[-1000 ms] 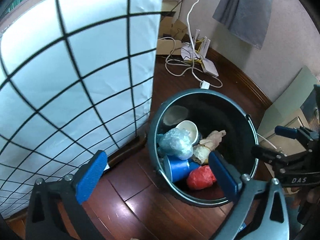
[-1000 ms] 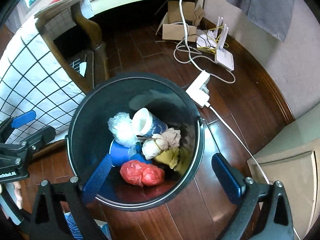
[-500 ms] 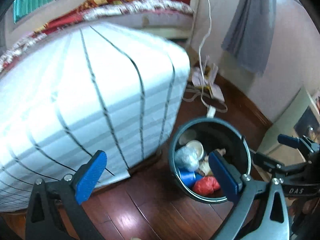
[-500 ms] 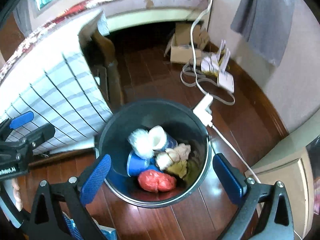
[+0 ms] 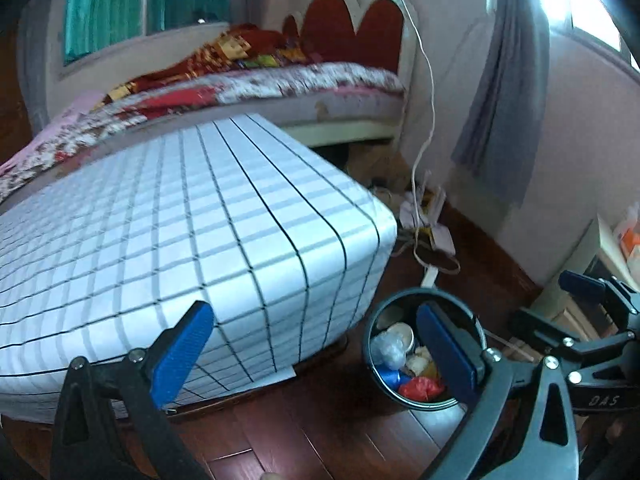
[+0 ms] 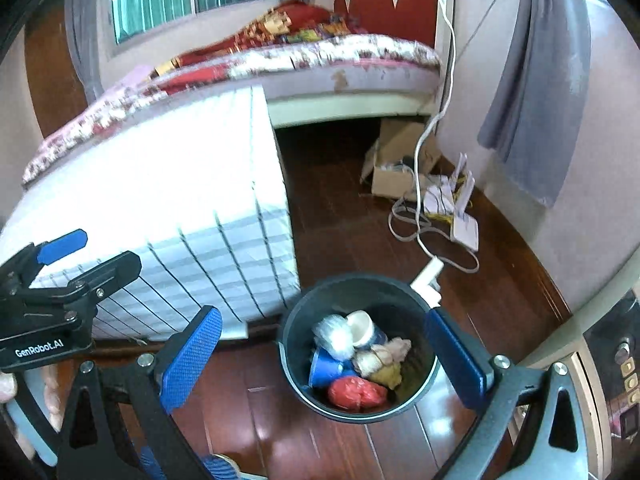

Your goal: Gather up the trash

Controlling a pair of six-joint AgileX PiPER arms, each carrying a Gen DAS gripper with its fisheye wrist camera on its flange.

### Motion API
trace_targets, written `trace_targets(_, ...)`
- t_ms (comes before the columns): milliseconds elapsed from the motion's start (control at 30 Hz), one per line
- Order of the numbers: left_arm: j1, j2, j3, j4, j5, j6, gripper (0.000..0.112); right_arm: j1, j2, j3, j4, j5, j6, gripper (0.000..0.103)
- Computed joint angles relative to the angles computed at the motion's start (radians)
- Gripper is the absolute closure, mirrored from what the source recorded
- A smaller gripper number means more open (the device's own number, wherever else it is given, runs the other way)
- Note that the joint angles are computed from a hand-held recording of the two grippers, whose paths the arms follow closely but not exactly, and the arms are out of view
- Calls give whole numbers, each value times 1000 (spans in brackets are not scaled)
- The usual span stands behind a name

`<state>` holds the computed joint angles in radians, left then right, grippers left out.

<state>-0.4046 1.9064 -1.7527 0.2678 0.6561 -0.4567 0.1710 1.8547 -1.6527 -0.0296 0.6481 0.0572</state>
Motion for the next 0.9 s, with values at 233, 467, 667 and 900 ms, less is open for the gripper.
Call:
trace_targets(233, -30, -157, 142, 187, -73, -165, 10, 83, -164, 99, -195, -94, 171, 0)
trace_targets(467, -67, -251, 202, 295, -64, -243, 10, 135, -285, 170, -306, -93, 279, 0)
trace_targets(667, -93, -310, 249, 411, -51, -341, 10, 178, -353, 199, -370, -71, 333, 0)
trace_targets(900, -99, -333, 283, 466, -49, -395, 10, 215, -380, 201, -400, -43, 356, 0)
